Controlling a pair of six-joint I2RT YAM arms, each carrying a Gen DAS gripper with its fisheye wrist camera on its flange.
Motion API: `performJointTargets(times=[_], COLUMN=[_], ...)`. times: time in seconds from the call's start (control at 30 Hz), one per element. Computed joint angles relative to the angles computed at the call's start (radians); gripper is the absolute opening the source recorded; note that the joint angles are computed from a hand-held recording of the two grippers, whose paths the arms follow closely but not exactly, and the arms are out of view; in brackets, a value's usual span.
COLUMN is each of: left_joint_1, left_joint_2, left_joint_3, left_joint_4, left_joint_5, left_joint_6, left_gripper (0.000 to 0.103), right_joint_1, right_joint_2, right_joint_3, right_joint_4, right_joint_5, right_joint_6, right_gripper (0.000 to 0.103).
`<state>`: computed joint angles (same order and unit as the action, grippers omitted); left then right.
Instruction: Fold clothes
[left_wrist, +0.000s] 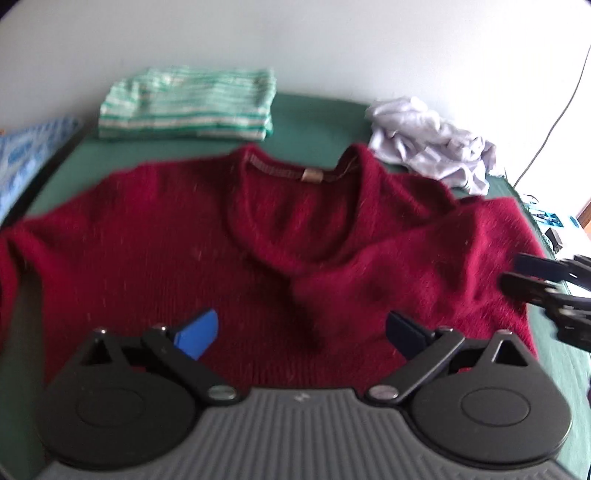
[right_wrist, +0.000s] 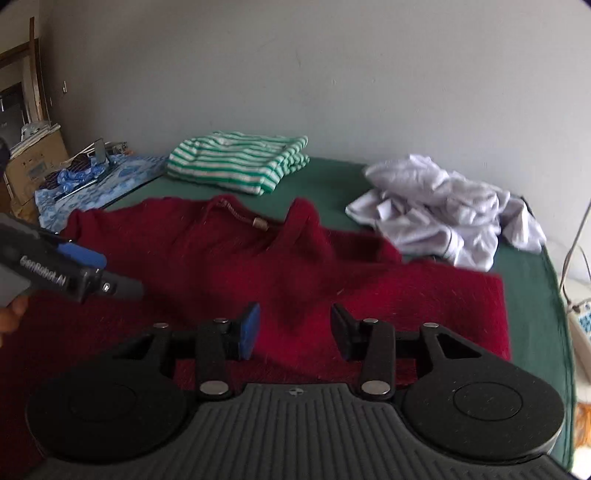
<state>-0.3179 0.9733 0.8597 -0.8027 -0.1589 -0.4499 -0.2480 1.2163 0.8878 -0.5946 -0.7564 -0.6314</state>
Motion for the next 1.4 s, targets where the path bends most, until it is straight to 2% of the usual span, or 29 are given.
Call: performJointTargets(times=[0.03, 0.1, 0.17, 0.2, 0.27, 0.33, 0.5, 0.6, 0.63, 0.67, 0.73, 0.77, 0.83, 0.93, 1.0, 1.07, 1.1, 1.13, 1.2, 1.23, 1.3, 1.4], left_joint_1=[0.012, 0.053, 0.076, 0.083, 0.103, 0.119, 0.13, 0.124, 0.117, 0.113, 0.108, 0.109, 0.135, 0.196, 0.204, 0.194, 0.186, 0.173, 0.145, 0.107, 0.038, -0.011], left_joint_2=[-0.003, -0.002, 0.004, 0.009, 0.039, 0.083, 0.153, 0.155, 0.154, 0.154, 0.155, 0.151, 0.142, 0.113, 0.075, 0.042, 0.031, 0.036, 0.047, 0.051, 0.047, 0.06], left_joint_3=[-0.018, -0.052, -0.068, -0.072, -0.073, -0.066, -0.059, -0.069, -0.07, -0.067, -0.065, -0.072, -0.088, -0.111, -0.118, -0.12, -0.117, -0.111, -0.096, -0.085, -0.077, -0.067], left_joint_4=[0.009, 0.041, 0.069, 0.085, 0.131, 0.175, 0.277, 0.314, 0.319, 0.319, 0.319, 0.326, 0.338, 0.344, 0.329, 0.306, 0.292, 0.28, 0.256, 0.247, 0.243, 0.245], left_joint_5=[0.021, 0.095, 0.138, 0.151, 0.197, 0.242, 0.293, 0.3, 0.292, 0.283, 0.258, 0.241, 0.253, 0.318, 0.311, 0.288, 0.273, 0.265, 0.244, 0.192, 0.092, 0.045], left_joint_6=[-0.008, -0.019, -0.024, -0.027, -0.024, -0.028, -0.077, -0.114, -0.121, -0.125, -0.135, -0.144, -0.158, -0.197, -0.194, -0.168, -0.153, -0.136, -0.103, -0.091, -0.082, -0.071], left_gripper=[0.098, 0.098, 0.098, 0.098, 0.099, 0.099, 0.101, 0.098, 0.09, 0.074, 0.058, 0.047, 0.038, 0.037, 0.038, 0.047, 0.047, 0.041, 0.024, 0.012, 0.01, 0.004], right_joint_1=[-0.037, -0.119, -0.166, -0.17, -0.145, -0.121, -0.14, -0.148, -0.153, -0.152, -0.126, -0.116, -0.096, -0.091, -0.096, -0.096, -0.093, -0.092, -0.089, -0.085, -0.073, -0.079], right_joint_2=[0.0, 0.049, 0.086, 0.084, 0.006, -0.079, -0.157, -0.182, -0.192, -0.205, -0.226, -0.242, -0.276, -0.295, -0.288, -0.288, -0.289, -0.291, -0.301, -0.307, -0.316, -0.306], right_joint_3=[0.008, 0.077, 0.123, 0.122, 0.067, -0.001, -0.073, -0.1, -0.11, -0.121, -0.147, -0.157, -0.182, -0.197, -0.194, -0.196, -0.2, -0.203, -0.212, -0.216, -0.224, -0.217], right_joint_4=[-0.04, -0.209, -0.366, -0.408, -0.411, -0.391, -0.403, -0.398, -0.396, -0.39, -0.356, -0.348, -0.325, -0.311, -0.317, -0.315, -0.31, -0.306, -0.302, -0.299, -0.29, -0.298], right_joint_5=[-0.027, -0.1, -0.111, -0.082, 0.015, 0.066, 0.075, 0.068, 0.063, 0.062, 0.067, 0.07, 0.082, 0.086, 0.082, 0.08, 0.08, 0.08, 0.079, 0.081, 0.087, 0.079], right_joint_6=[-0.016, -0.081, -0.125, -0.131, -0.157, -0.195, -0.242, -0.264, -0.264, -0.261, -0.224, -0.214, -0.192, -0.183, -0.195, -0.204, -0.204, -0.206, -0.208, -0.206, -0.197, -0.208], right_gripper=[0.049, 0.059, 0.059, 0.058, 0.048, 0.047, 0.049, 0.058, 0.061, 0.064, 0.071, 0.073, 0.076, 0.077, 0.077, 0.077, 0.078, 0.079, 0.082, 0.084, 0.086, 0.086])
